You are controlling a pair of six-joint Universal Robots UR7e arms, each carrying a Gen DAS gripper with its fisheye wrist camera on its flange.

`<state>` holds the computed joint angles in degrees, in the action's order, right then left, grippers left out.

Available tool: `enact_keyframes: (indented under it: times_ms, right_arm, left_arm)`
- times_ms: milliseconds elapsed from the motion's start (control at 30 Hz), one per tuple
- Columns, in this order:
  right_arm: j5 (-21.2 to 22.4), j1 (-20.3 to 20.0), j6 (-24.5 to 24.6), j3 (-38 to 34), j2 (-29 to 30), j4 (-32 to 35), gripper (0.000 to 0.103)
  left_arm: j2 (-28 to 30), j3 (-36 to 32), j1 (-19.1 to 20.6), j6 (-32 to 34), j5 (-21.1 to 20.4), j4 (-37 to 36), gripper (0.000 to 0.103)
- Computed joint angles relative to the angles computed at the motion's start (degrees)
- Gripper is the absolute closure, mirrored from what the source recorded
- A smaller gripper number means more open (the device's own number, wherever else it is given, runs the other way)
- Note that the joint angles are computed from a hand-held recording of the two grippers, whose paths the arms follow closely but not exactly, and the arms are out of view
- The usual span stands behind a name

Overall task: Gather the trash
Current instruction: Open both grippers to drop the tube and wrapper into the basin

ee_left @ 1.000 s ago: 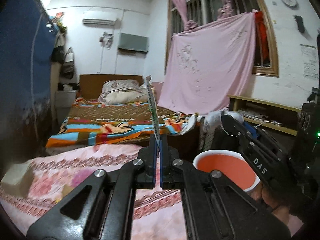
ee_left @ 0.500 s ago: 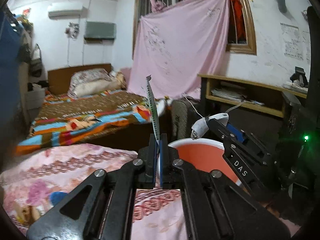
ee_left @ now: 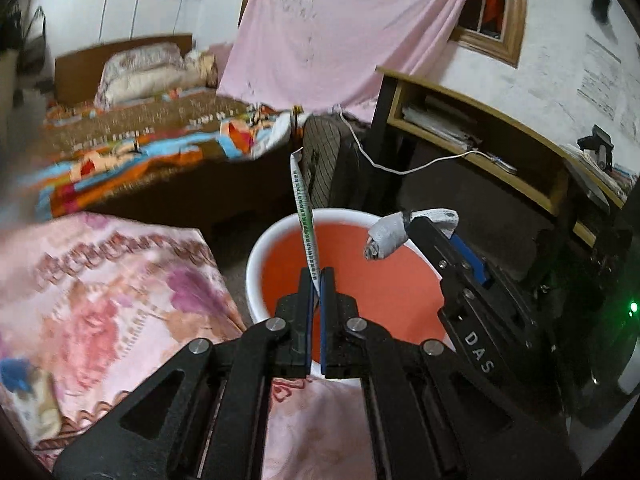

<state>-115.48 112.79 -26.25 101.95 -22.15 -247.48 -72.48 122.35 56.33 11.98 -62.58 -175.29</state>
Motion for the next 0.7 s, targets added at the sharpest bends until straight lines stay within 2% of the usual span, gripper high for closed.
enact_keyframes:
  times_ms: [200, 400, 633, 700]
  right_arm:
    - [-2.4, -0.1, 2.0, 0.1, -0.3, 2.6, 0.081]
    - [-3.4, -0.2, 3.7, 0.6, -0.6, 3.3, 0.070]
    - [-3.4, -0.3, 4.0, 0.8, -0.7, 3.0, 0.059]
    - [-3.4, -0.3, 3.9, 0.9, -0.7, 3.0, 0.056]
  left_arm:
    - [1.3, -2.1, 0.9, -3.1, -0.8, 5.3, 0.103]
    - [2.0, -2.5, 1.2, -4.2, -0.4, 6.4, 0.103]
    - [0.9, -1.2, 1.2, -5.3, 1.1, 4.0, 0.095]
    - [0.4, -0.5, 1.1, -5.7, 2.1, 2.7, 0.089]
